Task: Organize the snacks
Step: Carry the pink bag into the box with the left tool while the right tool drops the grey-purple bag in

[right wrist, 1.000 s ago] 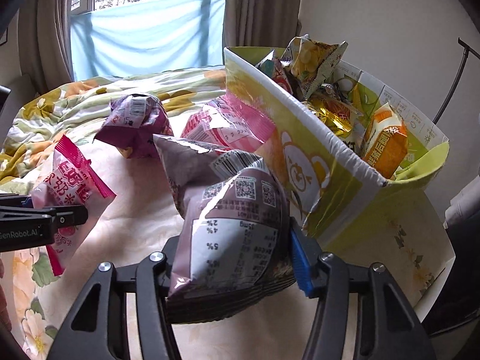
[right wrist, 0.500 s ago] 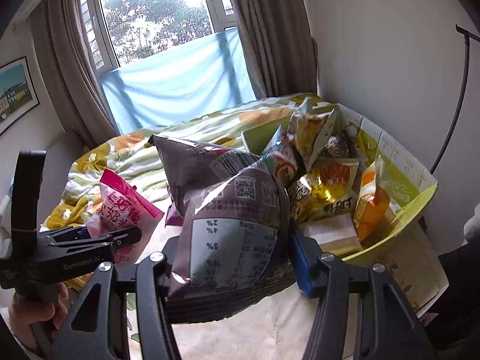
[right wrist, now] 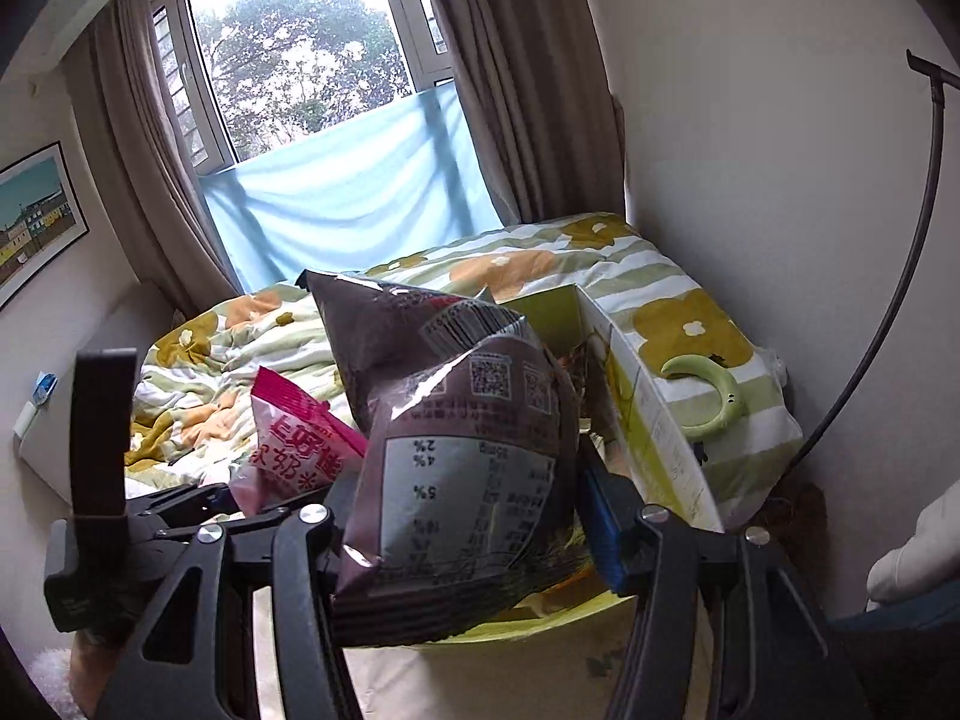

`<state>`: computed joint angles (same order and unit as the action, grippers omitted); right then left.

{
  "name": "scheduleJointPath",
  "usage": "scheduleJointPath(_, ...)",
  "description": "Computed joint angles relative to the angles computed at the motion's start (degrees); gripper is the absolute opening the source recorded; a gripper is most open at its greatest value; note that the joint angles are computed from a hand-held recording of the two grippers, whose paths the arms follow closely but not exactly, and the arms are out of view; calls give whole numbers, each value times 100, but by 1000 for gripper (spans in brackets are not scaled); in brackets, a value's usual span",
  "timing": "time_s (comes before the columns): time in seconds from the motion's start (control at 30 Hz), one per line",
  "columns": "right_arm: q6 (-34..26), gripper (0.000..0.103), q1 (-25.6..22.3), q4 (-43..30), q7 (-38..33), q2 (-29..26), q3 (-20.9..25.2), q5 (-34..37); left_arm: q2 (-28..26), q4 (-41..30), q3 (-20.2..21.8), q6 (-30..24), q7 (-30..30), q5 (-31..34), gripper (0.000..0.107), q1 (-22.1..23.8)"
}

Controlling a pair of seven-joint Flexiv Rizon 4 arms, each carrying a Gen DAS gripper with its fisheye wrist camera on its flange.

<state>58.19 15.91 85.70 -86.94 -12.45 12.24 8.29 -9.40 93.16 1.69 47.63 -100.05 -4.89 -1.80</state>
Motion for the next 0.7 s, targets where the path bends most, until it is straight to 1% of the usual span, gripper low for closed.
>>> scheduleJointPath(0.1, -348, 52, -251, -314, -543, -143, 60, 418, -272, -261, -10, -157, -565, 265, 52, -142)
scheduleJointPath(0.13, -472, 52, -327, -423, -708, -189, 74, 562, -348, -336, -1, -201, -749, 361, 54, -194)
scheduleJointPath(0.2, -663, 52, -434, -593, -1004, -274, 81, 757, -470, -440, 7, -282, -980, 451, 67, -257)
scheduleJointPath(0.23, -750, 52, -477, -670, -1144, -314, 84, 838, -456, -420, 33, -326, -1124, 528, 88, -305)
scheduleJointPath(0.27, -825, 52, -504, -743, -1253, -358, 87, 907, -451, -405, 49, -311, -1261, 591, 101, -340)
scheduleJointPath(0.33, -1029, 52, -592, -936, -1475, -455, 106, 1100, -333, -229, 83, -149, -1434, 622, 102, -351)
scheduleJointPath(0.5, -1335, 52, -690, -1305, -1968, -631, 177, 1502, 22, -88, 147, -404, -1900, 1099, 102, -410)
scheduleJointPath(0.63, -1575, 52, -676, -1665, -2278, -830, 221, 1660, 335, 144, 131, -457, -2110, 1188, 102, -323)
scheduleJointPath(0.7, -1726, 52, -637, -1874, -2319, -972, 217, 1660, 455, 238, 115, -462, -2177, 1219, 102, -268)
